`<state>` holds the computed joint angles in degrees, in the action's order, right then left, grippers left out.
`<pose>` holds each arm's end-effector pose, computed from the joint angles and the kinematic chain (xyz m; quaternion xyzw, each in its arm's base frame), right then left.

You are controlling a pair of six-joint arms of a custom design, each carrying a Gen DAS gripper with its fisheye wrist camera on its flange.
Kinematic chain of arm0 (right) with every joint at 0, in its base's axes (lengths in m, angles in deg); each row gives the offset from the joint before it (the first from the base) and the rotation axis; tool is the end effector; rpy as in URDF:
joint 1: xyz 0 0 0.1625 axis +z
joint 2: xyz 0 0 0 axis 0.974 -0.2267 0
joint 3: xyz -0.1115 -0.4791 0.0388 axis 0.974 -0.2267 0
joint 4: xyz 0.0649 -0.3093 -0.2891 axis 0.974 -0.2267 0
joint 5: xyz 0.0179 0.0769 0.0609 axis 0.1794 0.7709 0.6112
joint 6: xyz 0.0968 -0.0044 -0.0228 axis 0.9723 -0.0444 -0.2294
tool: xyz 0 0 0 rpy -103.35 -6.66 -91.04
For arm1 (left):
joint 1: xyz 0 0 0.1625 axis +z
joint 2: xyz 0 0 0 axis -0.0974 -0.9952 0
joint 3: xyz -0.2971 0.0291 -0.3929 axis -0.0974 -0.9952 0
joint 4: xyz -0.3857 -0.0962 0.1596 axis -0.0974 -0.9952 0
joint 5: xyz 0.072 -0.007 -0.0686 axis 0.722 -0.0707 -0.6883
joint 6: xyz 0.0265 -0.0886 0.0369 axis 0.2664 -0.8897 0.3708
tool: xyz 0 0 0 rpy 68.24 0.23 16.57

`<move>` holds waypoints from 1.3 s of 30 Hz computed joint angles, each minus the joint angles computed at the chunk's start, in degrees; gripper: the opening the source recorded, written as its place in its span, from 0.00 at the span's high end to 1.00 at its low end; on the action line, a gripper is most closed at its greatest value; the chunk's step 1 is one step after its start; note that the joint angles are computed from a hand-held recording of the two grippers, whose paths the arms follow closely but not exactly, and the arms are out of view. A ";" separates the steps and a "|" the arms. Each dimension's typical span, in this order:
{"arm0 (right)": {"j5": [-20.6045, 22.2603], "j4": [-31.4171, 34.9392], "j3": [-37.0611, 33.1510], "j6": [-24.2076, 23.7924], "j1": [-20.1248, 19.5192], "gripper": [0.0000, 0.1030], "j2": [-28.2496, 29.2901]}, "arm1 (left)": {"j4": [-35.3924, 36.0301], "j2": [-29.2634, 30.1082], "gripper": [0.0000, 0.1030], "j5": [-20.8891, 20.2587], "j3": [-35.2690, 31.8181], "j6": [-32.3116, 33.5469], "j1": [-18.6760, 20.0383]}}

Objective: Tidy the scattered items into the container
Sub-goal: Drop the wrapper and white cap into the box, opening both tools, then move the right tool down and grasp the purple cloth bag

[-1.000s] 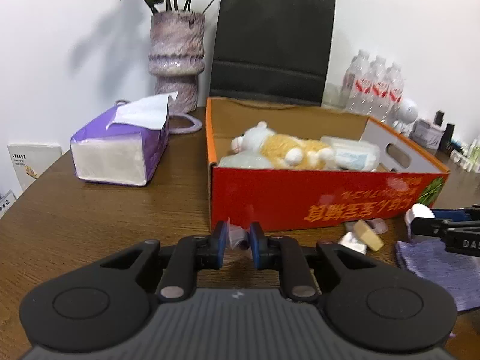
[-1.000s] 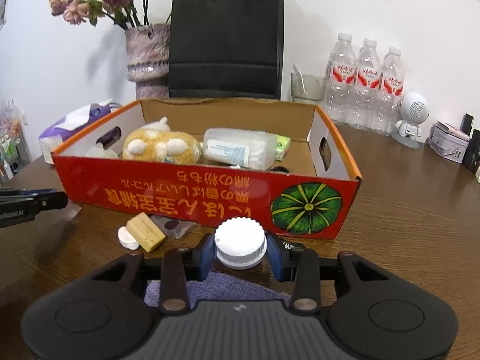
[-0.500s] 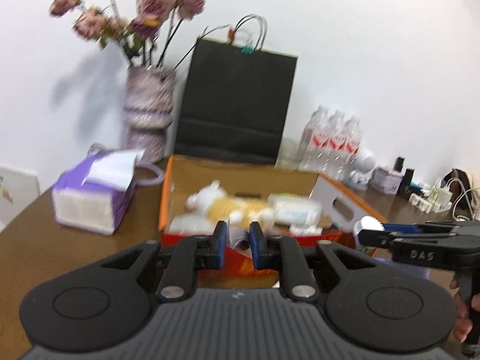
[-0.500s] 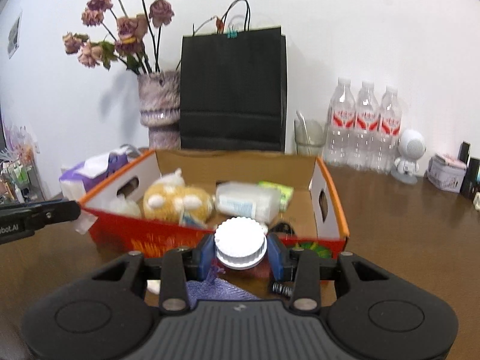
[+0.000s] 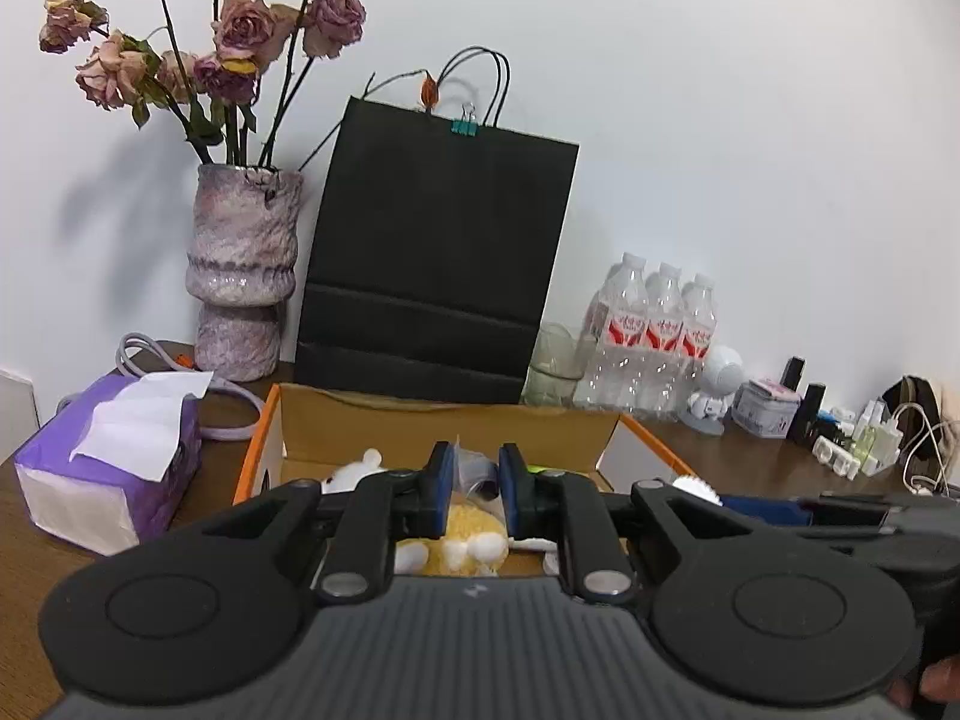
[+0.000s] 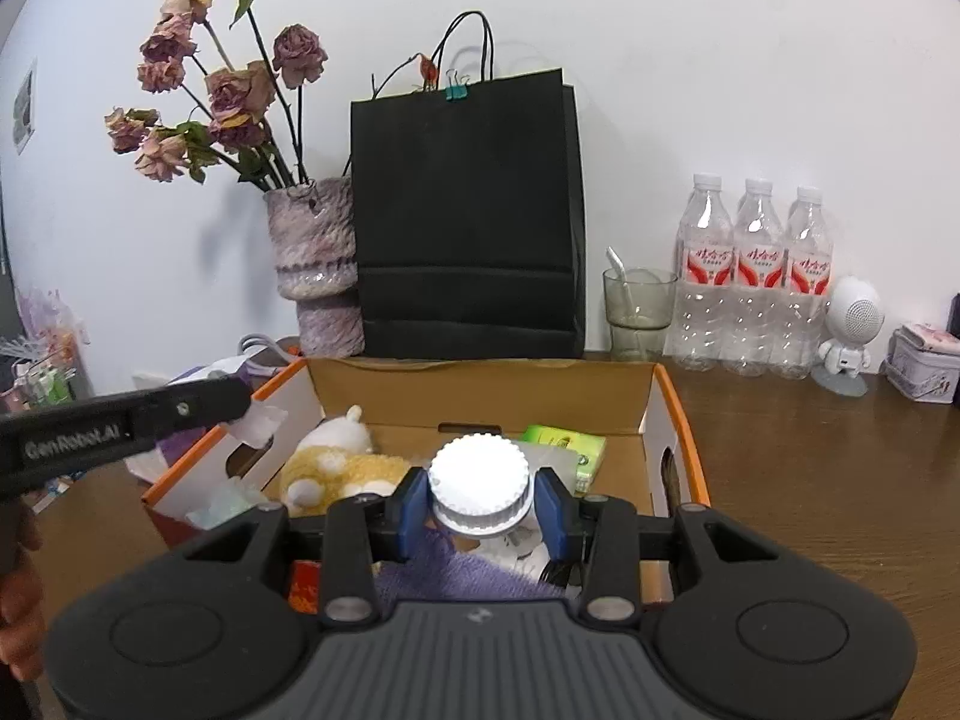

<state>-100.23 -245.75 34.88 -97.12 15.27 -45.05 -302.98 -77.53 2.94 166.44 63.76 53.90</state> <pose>0.1747 -0.7866 0.2882 0.4525 -0.8278 0.3189 0.0907 -0.2880 -0.6562 0.0851 0.0730 0.7381 -0.5991 0.3016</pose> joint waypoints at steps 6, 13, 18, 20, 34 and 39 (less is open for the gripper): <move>-0.59 -0.60 -0.99 -0.09 0.06 0.64 0.69 | 1.10 -0.16 0.83 0.66 -0.14 -1.25 0.66; -2.34 1.77 -3.34 0.51 0.23 0.63 2.45 | 3.28 0.00 0.82 1.88 -0.97 -3.07 1.65; -3.59 0.88 -3.38 1.07 0.24 0.14 3.02 | 5.71 -0.05 0.38 4.56 -1.27 -6.30 2.18; -3.54 0.84 -3.34 0.96 0.22 0.14 2.97 | 4.48 0.46 0.12 6.14 -2.24 -4.79 2.09; -4.39 1.07 -3.60 1.63 0.32 0.07 3.08 | 4.06 0.97 0.00 8.38 -3.40 -2.56 1.82; -5.05 0.94 -3.47 1.31 0.47 0.03 3.09 | 3.64 1.04 0.00 8.57 -3.55 -1.90 1.63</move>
<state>-105.28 -244.81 31.41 -95.81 15.74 -41.96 -299.34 -76.49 11.51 162.89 61.86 55.53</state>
